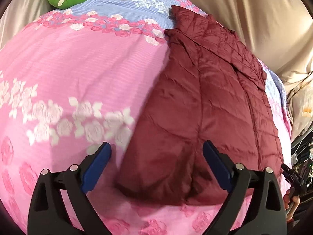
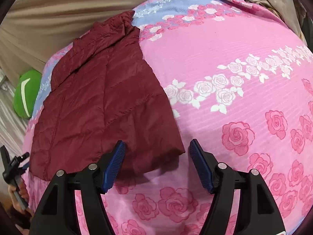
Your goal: Fold large clothes
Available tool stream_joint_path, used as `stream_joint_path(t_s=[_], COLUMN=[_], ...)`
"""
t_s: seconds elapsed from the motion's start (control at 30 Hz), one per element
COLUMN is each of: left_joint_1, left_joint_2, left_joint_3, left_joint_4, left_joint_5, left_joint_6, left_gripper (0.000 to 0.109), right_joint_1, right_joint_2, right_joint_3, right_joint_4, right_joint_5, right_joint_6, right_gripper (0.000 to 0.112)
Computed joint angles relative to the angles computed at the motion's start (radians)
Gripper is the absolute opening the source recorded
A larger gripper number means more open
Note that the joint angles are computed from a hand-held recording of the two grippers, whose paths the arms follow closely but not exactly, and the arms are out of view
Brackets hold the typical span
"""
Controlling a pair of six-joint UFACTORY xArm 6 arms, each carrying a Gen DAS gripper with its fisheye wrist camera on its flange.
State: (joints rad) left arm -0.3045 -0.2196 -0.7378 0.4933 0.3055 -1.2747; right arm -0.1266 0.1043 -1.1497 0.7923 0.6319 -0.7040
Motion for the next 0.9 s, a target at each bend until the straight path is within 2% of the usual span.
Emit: stream_joint_path(t_s=[0.07,0.17,0.23,0.3,0.33,0.37,0.4,0.5,0.57,0.67,0.77,0.87,0.9], left_joint_1=[-0.011,-0.029,-0.042,-0.058,-0.061,-0.066,-0.072,-0.082,-0.104,-0.124,-0.185,-0.257,-0.305], left_joint_2=[0.002,0.02,0.033,0.05,0.05,0.049,0.042,-0.02,-0.075,-0.163,-0.294,-0.415,-0.468], left_joint_3=[0.004,0.0,-0.007,-0.032,-0.042,-0.054,-0.062,-0.043,-0.038,-0.007,0.026,0.049,0.053], left_joint_4=[-0.022,-0.057,-0.093,-0.108,-0.06,-0.023,0.012,0.132,0.242,0.333,0.492,0.633,0.698], left_joint_5=[-0.027,-0.074,-0.094,-0.078,-0.061,-0.038,-0.016,-0.002,0.041,0.042,0.097,0.176,0.235], left_joint_6=[0.01,0.017,0.052,0.066,0.026,-0.001,-0.031,-0.135,-0.219,-0.298,-0.431,-0.532,-0.571], left_gripper=[0.092,0.089,0.07,0.051,0.044,0.029,0.015,0.007,0.005,0.005,0.004,0.004,0.004], right_joint_1=[-0.006,0.005,0.013,0.015,0.017,0.02,0.02,0.02,0.028,0.018,-0.024,-0.126,-0.163], right_joint_2=[0.004,0.015,0.021,0.031,0.036,0.038,0.038,-0.007,-0.067,-0.147,-0.268,-0.423,-0.465], right_joint_3=[-0.01,-0.017,-0.018,-0.028,-0.033,-0.035,-0.037,-0.004,0.044,0.099,0.18,0.283,0.306], right_joint_4=[0.067,0.128,0.168,0.2,0.206,0.217,0.229,0.32,0.39,0.47,0.604,0.789,0.825], right_joint_5=[0.04,0.044,0.037,0.04,0.037,0.024,0.022,-0.004,-0.039,-0.041,0.005,0.148,0.198], right_joint_6=[-0.041,-0.071,-0.086,-0.09,-0.086,-0.081,-0.084,-0.167,-0.256,-0.348,-0.495,-0.717,-0.76], right_gripper=[0.068,0.068,0.062,0.035,0.029,0.014,0.007,0.003,0.003,0.002,0.002,0.002,0.002])
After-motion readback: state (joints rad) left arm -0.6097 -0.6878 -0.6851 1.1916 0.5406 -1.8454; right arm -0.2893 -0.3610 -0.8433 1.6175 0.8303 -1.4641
